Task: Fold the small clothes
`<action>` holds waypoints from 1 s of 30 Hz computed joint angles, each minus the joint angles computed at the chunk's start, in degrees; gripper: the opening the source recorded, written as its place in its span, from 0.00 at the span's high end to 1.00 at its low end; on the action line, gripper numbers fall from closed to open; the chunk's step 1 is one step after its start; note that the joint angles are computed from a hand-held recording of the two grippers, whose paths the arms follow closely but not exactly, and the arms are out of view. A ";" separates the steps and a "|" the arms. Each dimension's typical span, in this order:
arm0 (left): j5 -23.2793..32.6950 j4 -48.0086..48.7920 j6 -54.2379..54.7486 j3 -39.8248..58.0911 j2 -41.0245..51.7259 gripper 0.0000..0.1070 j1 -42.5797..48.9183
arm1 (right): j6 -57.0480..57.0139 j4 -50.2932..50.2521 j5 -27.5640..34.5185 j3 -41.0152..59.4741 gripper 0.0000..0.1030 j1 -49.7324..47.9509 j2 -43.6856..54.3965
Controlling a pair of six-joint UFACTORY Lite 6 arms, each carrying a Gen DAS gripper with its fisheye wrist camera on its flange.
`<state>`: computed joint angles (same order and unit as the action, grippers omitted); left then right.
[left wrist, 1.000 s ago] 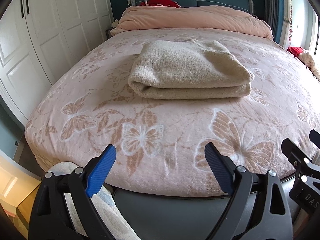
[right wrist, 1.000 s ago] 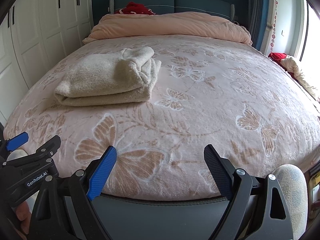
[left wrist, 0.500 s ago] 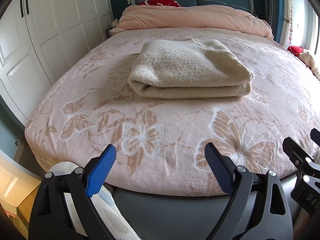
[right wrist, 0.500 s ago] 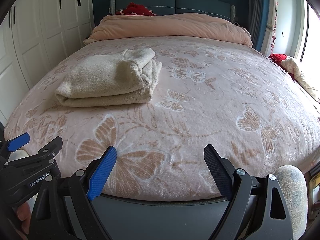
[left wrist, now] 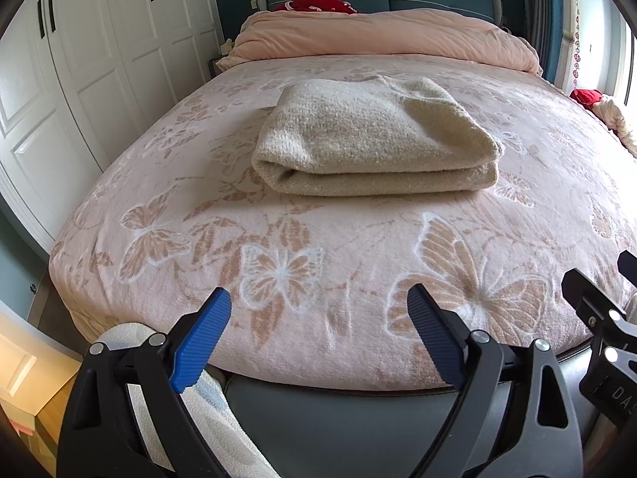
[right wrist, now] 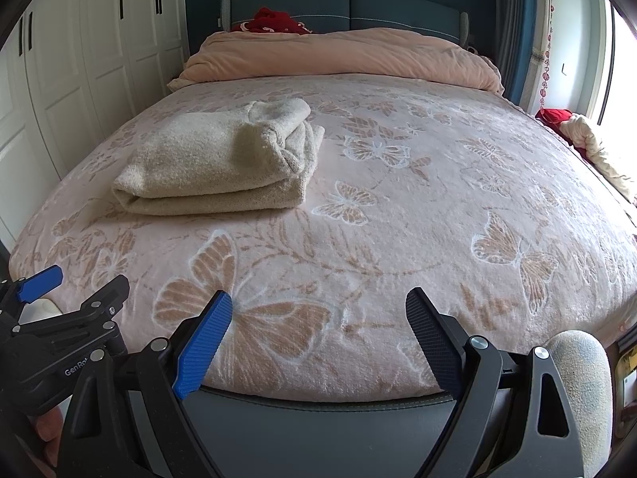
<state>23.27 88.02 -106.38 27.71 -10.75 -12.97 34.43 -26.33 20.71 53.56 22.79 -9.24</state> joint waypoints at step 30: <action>-6.07 1.95 2.00 0.79 1.73 0.18 6.22 | 5.63 -2.45 0.22 1.61 0.16 0.41 2.51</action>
